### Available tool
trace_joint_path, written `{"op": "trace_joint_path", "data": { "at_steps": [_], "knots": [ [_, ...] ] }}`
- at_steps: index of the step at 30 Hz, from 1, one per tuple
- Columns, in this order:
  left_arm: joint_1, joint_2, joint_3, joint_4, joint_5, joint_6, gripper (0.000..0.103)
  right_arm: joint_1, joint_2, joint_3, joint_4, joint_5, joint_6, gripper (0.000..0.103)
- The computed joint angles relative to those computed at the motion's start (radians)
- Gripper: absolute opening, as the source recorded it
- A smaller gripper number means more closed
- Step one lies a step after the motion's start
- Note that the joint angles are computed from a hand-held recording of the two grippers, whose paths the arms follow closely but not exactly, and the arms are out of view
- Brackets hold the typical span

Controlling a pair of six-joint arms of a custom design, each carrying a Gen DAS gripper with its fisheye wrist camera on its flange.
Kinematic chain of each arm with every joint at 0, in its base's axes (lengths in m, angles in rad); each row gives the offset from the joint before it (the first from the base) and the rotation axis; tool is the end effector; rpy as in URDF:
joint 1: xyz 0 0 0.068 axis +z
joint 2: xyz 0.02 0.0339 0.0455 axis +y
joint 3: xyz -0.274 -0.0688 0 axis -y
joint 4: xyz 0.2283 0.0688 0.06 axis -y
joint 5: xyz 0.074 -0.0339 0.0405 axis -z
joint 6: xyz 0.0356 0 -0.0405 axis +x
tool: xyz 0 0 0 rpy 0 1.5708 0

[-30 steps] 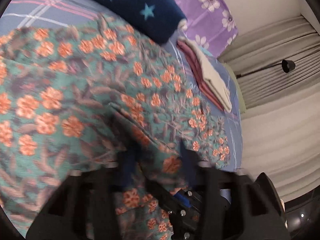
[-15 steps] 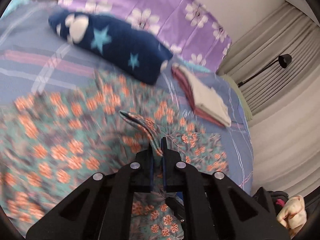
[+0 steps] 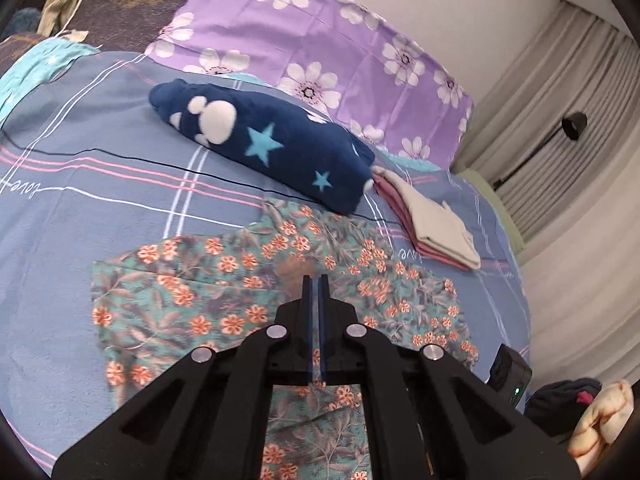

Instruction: Fold small clothes

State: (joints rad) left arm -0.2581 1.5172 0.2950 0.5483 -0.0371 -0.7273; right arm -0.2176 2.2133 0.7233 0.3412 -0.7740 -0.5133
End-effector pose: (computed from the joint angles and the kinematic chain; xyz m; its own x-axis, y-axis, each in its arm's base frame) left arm 0.2182 -0.0562 0.1247 -0.6017 -0.5283 -0.5991 -0.2316 0.8332 -0.5022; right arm 0.3014 -0.0411 0.0194 -0.7145 -0.2017 -0.6699 -0.5464 0.7588 0.3544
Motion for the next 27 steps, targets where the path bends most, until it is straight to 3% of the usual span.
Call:
{"op": "trace_joint_path", "data": {
  "at_steps": [3, 6, 7, 8, 10, 13, 16, 19, 22, 27],
  "knots": [
    [0.004, 0.004, -0.01, -0.01, 0.006, 0.018, 0.001, -0.005, -0.015, 0.001, -0.04, 0.031, -0.028, 0.019],
    [0.003, 0.097, -0.002, 0.012, 0.011, 0.028, 0.005, -0.023, -0.047, 0.001, -0.108, 0.078, -0.09, 0.019],
    [0.008, 0.154, 0.005, 0.032, 0.015, 0.025, 0.018, -0.031, -0.052, 0.0, -0.12, 0.084, -0.11, 0.019],
    [0.012, 0.2, 0.01, 0.056, 0.022, 0.018, 0.04, -0.042, -0.059, -0.003, -0.132, 0.09, -0.135, 0.019],
    [0.024, 0.327, 0.026, 0.133, 0.031, -0.008, 0.05, -0.062, -0.054, 0.004, -0.145, 0.093, -0.175, 0.02],
    [0.032, 0.498, 0.077, 0.21, 0.065, -0.024, 0.05, -0.094, 0.002, 0.06, -0.199, 0.047, -0.19, 0.02],
    [-0.019, 0.535, 0.117, 0.188, -0.013, 0.011, 0.003, -0.109, 0.023, 0.083, -0.227, 0.013, -0.19, 0.02],
    [-0.032, 0.456, 0.08, 0.195, -0.038, 0.011, 0.003, -0.121, 0.025, 0.082, -0.23, -0.005, -0.19, 0.02],
    [-0.045, 0.257, -0.005, 0.173, -0.088, 0.007, 0.003, -0.135, 0.04, 0.106, -0.267, -0.025, -0.192, 0.019],
    [-0.101, -0.122, -0.081, -0.08, -0.21, 0.041, 0.003, -0.143, 0.042, 0.112, -0.285, -0.035, -0.196, 0.019]
  ]
}}
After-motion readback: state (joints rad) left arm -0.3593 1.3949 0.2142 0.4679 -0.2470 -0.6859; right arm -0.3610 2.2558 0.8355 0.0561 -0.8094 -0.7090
